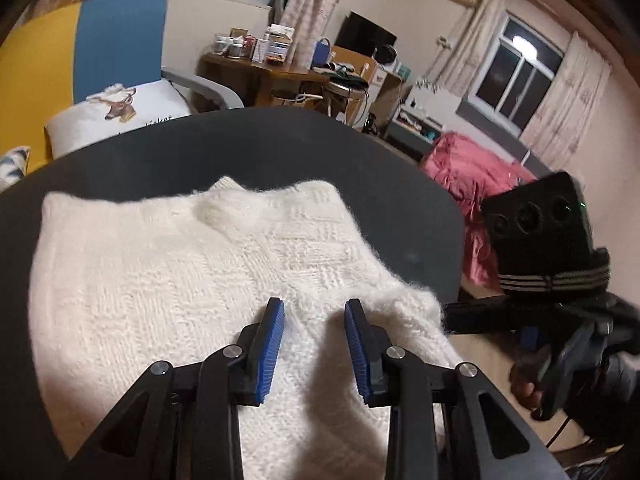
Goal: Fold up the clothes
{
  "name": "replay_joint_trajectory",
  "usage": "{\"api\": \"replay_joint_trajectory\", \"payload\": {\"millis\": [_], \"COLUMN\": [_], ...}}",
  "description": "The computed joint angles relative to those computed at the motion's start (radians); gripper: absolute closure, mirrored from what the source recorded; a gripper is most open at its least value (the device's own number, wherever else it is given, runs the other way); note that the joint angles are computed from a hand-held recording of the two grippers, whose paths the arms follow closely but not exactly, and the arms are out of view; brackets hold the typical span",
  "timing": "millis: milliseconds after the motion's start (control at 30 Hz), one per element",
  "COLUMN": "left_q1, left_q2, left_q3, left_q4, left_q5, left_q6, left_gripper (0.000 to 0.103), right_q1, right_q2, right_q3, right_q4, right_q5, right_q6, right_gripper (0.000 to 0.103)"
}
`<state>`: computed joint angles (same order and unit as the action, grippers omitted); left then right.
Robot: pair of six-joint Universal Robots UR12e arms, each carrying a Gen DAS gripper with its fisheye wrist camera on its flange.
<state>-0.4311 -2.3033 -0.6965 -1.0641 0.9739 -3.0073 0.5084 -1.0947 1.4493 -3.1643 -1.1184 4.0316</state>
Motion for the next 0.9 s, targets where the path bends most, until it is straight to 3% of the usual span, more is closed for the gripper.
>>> {"api": "replay_joint_trajectory", "payload": {"millis": [100,167,233,267,333,400,500,633,700,767,833,900], "left_q1": [0.014,0.014,0.014,0.014,0.013,0.011,0.005,0.0,-0.007,-0.014,-0.023,-0.034], "left_q2": [0.005,0.008,0.014,0.016,0.021,0.028,0.04,0.054,0.063,0.049,0.029,0.033], "left_q3": [-0.02,-0.029,-0.045,-0.053,-0.064,-0.078,-0.097,-0.113,-0.121,-0.089,-0.055,-0.076], "left_q4": [0.028,0.026,0.045,0.056,0.074,0.083,0.093,0.109,0.126,0.052,-0.042,-0.02], "left_q5": [-0.083,-0.076,-0.076,-0.075,-0.072,-0.068,-0.039,-0.055,-0.068,-0.074,-0.053,-0.015], "left_q6": [-0.04,-0.024,-0.034,-0.04,-0.046,-0.041,-0.017,0.002,0.039,0.081,0.108,0.135], "left_gripper": [0.073,0.073,0.073,0.073,0.073,0.073,0.073,0.073,0.073,0.073,0.072,0.072], "right_q1": [-0.029,-0.037,-0.042,-0.04,-0.036,-0.034,-0.035,-0.019,-0.008,0.0,0.0,-0.008], "right_q2": [0.005,0.033,0.041,0.042,0.026,0.013,-0.003,-0.014,-0.021,-0.028,-0.03,-0.032], "right_q3": [0.016,0.016,0.019,0.018,0.017,0.018,0.027,-0.017,-0.052,-0.093,-0.12,-0.121], "right_q4": [-0.11,-0.213,-0.23,-0.224,-0.132,-0.06,0.007,0.181,0.205,0.267,0.375,0.513], "right_q5": [-0.024,-0.036,-0.049,-0.055,-0.072,-0.087,-0.115,-0.179,-0.232,-0.282,-0.324,-0.356], "right_q6": [0.139,0.303,0.374,0.35,0.299,0.283,0.284,0.138,0.035,-0.086,-0.144,-0.148], "right_gripper": [0.0,0.0,0.0,0.0,0.014,0.041,0.072,0.079,0.08,0.08,0.08,0.08]}}
